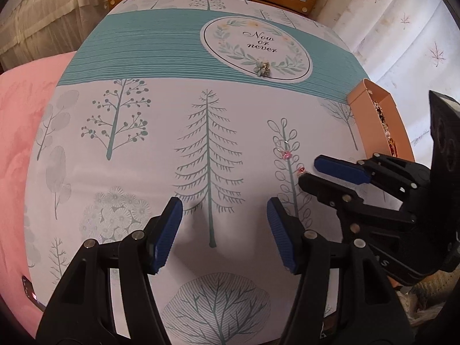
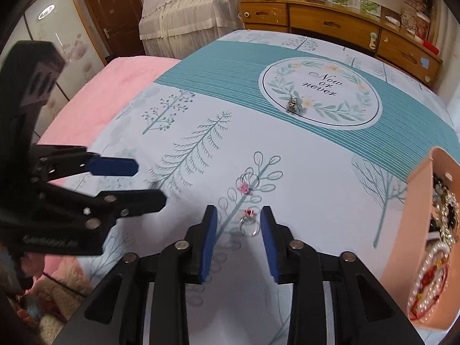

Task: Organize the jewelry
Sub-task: 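Grasp the pink-stone ring with the left tool while the right tool grasps the red-stone silver ring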

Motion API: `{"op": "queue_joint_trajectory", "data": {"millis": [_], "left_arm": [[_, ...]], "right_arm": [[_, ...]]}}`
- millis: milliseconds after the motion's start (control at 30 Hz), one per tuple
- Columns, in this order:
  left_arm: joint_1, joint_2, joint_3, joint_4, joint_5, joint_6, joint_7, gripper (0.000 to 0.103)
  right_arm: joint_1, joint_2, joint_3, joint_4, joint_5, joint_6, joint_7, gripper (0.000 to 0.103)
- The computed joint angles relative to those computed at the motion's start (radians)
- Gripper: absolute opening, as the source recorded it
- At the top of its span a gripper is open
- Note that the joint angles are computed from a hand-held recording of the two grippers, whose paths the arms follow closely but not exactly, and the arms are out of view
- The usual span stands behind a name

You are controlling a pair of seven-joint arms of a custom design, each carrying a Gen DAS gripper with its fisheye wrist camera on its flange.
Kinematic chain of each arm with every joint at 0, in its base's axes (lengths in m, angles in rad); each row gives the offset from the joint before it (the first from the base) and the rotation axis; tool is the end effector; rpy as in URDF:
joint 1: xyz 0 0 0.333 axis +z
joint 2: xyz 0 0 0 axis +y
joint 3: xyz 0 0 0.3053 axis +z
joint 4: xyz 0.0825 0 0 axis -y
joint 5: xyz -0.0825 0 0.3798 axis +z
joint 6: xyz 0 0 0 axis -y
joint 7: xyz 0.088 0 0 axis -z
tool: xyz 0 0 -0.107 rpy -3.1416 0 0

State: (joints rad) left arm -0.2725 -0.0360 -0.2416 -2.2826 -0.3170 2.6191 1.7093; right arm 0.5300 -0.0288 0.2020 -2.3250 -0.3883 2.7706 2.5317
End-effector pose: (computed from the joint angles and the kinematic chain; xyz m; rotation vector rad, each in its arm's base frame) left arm 0.4732 -0.2596 0.3988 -1.6646 2.5339 -0.6403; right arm 0.3888 0.3717 0.3925 -1.9671 1.7768 -0.2707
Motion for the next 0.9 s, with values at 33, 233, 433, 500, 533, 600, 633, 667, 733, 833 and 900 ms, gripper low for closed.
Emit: {"op": "queue_joint_trajectory", "data": {"millis": [33, 233, 433, 500, 533, 600, 633, 667, 733, 833, 900], "left_arm": [[0.000, 0.000, 0.001, 0.001, -0.002, 0.000, 0.001, 0.058], [0.004, 0.004, 0.005, 0.003, -0.030, 0.006, 0.018, 0.058], [0.001, 0.007, 0.001, 0.010, -0.038, 0.010, 0.028, 0.058], [-0.001, 0.000, 0.000, 0.005, -0.046, 0.011, 0.039, 0.058], [-0.003, 0.001, -0.002, 0.007, -0.041, 0.014, 0.038, 0.058], [-0.008, 0.007, -0.006, 0.014, -0.034, 0.014, 0.036, 0.058], [-0.011, 0.015, -0.009, 0.022, -0.021, 0.013, 0.028, 0.058], [-0.013, 0.019, -0.011, 0.027, -0.014, 0.013, 0.024, 0.058], [-0.021, 0.033, -0.017, 0.041, -0.006, 0.020, 0.026, 0.058], [-0.034, 0.060, -0.025, 0.063, 0.012, 0.037, 0.022, 0.058], [-0.043, 0.080, -0.028, 0.080, 0.046, 0.047, -0.004, 0.058]], "right_arm": [[-0.001, 0.014, 0.000, 0.012, -0.002, -0.006, -0.003, 0.027], [0.007, 0.052, -0.004, 0.048, -0.048, -0.054, 0.016, 0.020], [0.017, 0.060, -0.006, 0.065, -0.138, -0.096, 0.063, 0.013], [0.019, 0.053, -0.005, 0.059, -0.144, -0.095, 0.070, 0.013], [0.019, 0.047, -0.006, 0.053, -0.148, -0.094, 0.079, 0.013], [0.012, 0.021, -0.010, 0.025, -0.152, -0.076, 0.108, 0.013], [0.009, 0.007, -0.009, 0.012, -0.156, -0.073, 0.122, 0.013], [0.003, -0.012, -0.009, -0.004, -0.162, -0.069, 0.139, 0.013], [-0.009, -0.060, -0.007, -0.041, -0.173, -0.062, 0.176, 0.013], [-0.035, -0.137, 0.004, -0.098, -0.190, -0.055, 0.232, 0.013], [-0.053, -0.192, 0.014, -0.136, -0.197, -0.049, 0.265, 0.013]]}}
